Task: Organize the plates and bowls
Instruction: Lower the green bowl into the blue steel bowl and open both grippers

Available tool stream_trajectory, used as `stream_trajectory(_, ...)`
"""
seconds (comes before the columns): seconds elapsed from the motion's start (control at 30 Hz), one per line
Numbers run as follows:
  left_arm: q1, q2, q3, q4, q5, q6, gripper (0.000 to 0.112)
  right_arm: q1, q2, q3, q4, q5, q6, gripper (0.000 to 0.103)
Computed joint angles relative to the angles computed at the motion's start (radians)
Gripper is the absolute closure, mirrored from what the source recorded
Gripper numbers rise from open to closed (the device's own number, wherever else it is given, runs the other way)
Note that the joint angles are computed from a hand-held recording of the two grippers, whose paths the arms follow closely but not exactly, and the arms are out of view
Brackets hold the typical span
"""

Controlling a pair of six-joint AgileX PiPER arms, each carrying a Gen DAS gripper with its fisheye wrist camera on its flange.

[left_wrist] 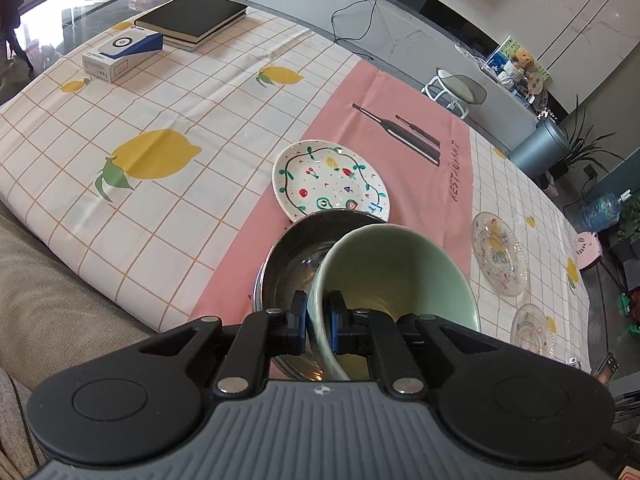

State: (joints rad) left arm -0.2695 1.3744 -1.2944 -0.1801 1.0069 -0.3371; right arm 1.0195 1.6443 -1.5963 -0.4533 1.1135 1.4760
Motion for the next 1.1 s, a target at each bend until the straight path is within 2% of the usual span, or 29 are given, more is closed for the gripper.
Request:
stream_trajectory(0.43,0.012,0.045,0.019,-0.010,-0.010,0.047,0.099,-0.061,-0.003,0.121,0.053,-0.159,0.006,0.089)
stream_trajectory(0.6,0.038,0.048,0.013,-0.046,0.006,0.090,0.090,-0.056,0.012,0.102,0.030,-0.142,0.007,0.090)
stream_trajectory(0.73,0.065,0.039,0.010,-0.089,0.020,0.195,0.076,-0.046,0.026,0.086,-0.002,-0.104,0.005,0.091)
stream_trajectory(0.83,0.114,0.026,0.011,-0.159,0.029,0.237,0.066,-0.055,0.025,0.095,0.007,-0.117,0.002,0.091)
stream_trajectory(1.0,0.169,0.025,0.016,-0.229,0.038,0.274,0.065,-0.051,0.050,0.069,0.012,-0.106,-0.023,0.091)
stream_trajectory(1.1,0.213,0.014,0.027,-0.312,0.044,0.369,0.061,-0.042,0.079,0.029,0.000,-0.067,-0.043,0.090)
